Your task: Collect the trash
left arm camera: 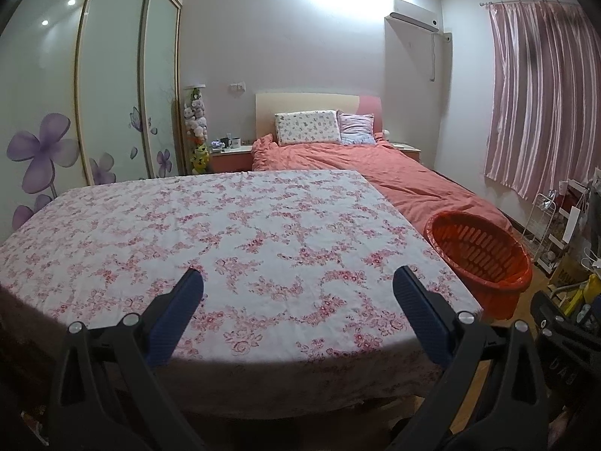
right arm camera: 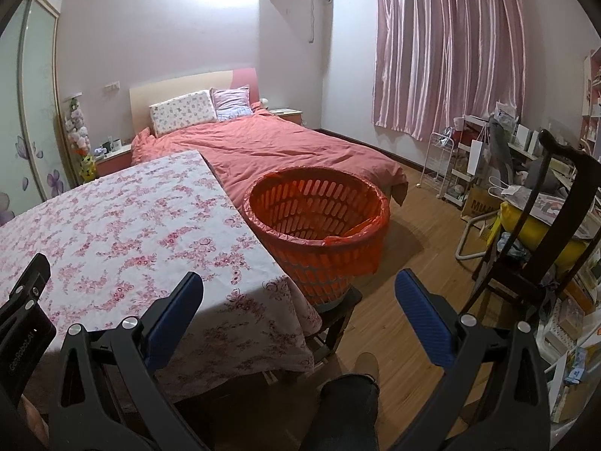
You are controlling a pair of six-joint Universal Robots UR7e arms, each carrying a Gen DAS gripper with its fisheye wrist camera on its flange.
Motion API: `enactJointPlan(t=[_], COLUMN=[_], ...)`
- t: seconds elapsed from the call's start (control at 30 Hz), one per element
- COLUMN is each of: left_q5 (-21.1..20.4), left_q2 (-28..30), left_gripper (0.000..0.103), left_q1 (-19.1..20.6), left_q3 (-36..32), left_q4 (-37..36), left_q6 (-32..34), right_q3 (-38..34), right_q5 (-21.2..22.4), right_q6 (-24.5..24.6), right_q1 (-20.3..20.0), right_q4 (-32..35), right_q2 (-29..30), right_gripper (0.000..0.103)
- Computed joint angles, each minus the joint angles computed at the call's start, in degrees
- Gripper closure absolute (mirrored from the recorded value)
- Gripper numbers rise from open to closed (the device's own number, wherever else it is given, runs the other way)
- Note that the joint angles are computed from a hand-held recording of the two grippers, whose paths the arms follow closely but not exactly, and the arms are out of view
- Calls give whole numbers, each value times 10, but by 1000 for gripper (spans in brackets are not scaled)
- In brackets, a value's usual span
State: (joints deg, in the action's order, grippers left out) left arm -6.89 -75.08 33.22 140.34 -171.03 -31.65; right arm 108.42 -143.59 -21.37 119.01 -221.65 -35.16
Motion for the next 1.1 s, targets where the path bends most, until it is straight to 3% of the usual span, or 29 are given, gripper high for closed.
enactJointPlan(t=[0.27,0.6,1.1], left_q5=[6,2,-7], left_q2=[-21,-12,-21], left_gripper=[4,4,4], left_q1=[-13,-21,-20], left_q3=[4,8,5], left_q4=[66,17,63], left_q6=[-50,-12,-43], right_q3=[-1,0,1], right_q5=[3,7,5], right_q6=[-5,-12,-7], right_q1=[4,5,5], right_q4=[-11,-26,-23], right_q2=[2,3,1], right_gripper=[2,2,2])
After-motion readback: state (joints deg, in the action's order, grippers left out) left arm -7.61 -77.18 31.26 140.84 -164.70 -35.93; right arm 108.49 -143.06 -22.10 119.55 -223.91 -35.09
